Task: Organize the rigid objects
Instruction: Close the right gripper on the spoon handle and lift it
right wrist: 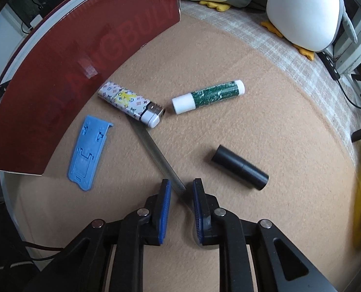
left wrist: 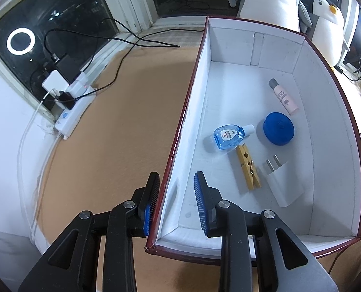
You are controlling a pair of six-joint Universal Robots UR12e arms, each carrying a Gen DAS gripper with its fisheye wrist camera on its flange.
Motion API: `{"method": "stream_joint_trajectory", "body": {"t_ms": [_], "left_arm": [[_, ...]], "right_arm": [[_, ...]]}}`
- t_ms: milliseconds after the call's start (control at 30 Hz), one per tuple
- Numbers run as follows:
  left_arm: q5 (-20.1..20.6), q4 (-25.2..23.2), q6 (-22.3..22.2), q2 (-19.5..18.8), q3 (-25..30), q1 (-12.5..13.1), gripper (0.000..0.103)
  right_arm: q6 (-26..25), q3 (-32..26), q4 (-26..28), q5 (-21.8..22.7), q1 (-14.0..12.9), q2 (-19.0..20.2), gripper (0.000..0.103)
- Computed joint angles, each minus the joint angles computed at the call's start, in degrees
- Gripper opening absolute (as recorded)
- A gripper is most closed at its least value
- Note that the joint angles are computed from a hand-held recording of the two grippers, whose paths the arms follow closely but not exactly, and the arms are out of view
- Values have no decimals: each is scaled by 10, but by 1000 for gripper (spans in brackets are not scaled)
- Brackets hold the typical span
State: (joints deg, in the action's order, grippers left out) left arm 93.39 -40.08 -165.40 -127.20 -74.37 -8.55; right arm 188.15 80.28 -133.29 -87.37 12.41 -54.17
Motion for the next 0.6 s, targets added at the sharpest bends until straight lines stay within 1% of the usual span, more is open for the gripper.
{"method": "stream_joint_trajectory", "body": {"t_ms": [167, 300, 433, 600], "left_arm": [[-13, 3, 0, 1, -3, 3, 27], [-24, 4, -1, 2, -4, 5, 27], [-34, 2, 1, 1, -3, 7, 27], [-48, 2, 4, 1, -3, 9, 27]], "right_arm": [[36, 19, -11, 3, 5, -10, 12], [73, 42, -36, 1, 10, -21, 7], [111, 63, -64, 1, 13, -32, 7], [139, 99, -89, -8, 14, -57, 7]]}}
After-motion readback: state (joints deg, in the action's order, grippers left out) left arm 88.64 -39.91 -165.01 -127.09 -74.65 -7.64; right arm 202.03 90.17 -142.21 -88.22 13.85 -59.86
